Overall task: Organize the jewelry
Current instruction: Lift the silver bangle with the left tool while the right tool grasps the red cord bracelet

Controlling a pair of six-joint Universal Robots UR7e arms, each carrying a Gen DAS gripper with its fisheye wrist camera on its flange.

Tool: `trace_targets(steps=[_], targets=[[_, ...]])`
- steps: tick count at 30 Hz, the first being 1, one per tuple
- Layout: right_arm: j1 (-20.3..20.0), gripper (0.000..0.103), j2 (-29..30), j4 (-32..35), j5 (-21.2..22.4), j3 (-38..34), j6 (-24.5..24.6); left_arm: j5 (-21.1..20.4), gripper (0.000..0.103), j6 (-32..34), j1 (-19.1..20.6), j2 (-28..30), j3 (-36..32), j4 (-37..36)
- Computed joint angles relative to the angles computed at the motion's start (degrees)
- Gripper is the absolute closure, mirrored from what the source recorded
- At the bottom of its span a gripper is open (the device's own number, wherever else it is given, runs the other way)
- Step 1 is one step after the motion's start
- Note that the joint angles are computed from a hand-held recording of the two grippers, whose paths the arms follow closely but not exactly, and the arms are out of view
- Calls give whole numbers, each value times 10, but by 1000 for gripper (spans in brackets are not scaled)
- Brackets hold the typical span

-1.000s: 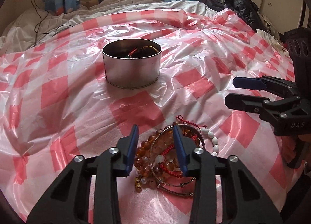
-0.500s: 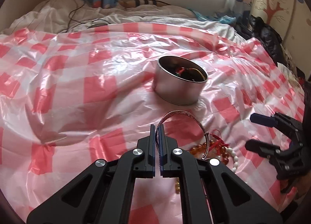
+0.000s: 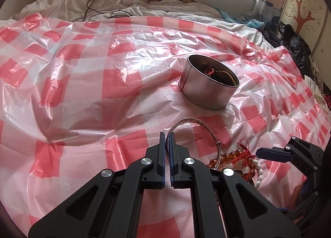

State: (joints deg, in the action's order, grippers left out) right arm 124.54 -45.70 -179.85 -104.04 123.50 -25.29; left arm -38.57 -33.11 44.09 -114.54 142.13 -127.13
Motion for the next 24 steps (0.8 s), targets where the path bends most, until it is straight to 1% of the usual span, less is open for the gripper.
trace_targets(steps=[1,3,4,5,6,8,10,11,14,16,19,20,21,22,23,24], targets=[[0,36,6,2,-9,-3,2,0,100,-1,0,0,0,1],[-9,70,6,12,-8,-6,21,-1,100,-2,0,1,0,2],[-22,74,-1,16,9,-4,37,-1,100,-2,1,1,0,1],[-34,87,-8,14,26,-1,53,-1,100,-3,0,2,0,1],[-44,90,-14,11,34,1,70,-1,100,-3,0,2,0,1],[-63,90,-27,3,64,7,101,-2,100,-2,1,2,1,-1],[-76,90,-37,-13,80,13,125,-2,100,-3,1,2,1,0],[-81,90,-42,-23,82,16,134,-2,100,-4,0,2,1,0],[-88,90,-56,-58,63,22,163,-2,100,-4,0,2,1,-2],[-98,90,-68,-64,61,25,185,-2,100,-4,0,2,1,-2],[-105,90,-78,-68,59,27,193,-2,100,-5,0,2,1,0],[-107,88,-79,-66,67,27,192,-2,100,-4,0,1,1,-2],[-109,80,-80,-48,78,24,193,-3,99,-3,0,2,1,-3],[-110,68,-81,-21,92,18,194,-3,99,-4,0,2,1,-2],[-108,41,-77,1,98,12,195,-3,99,-5,0,3,1,-1],[-103,39,-71,6,97,11,190,-4,99,-3,2,2,1,0]])
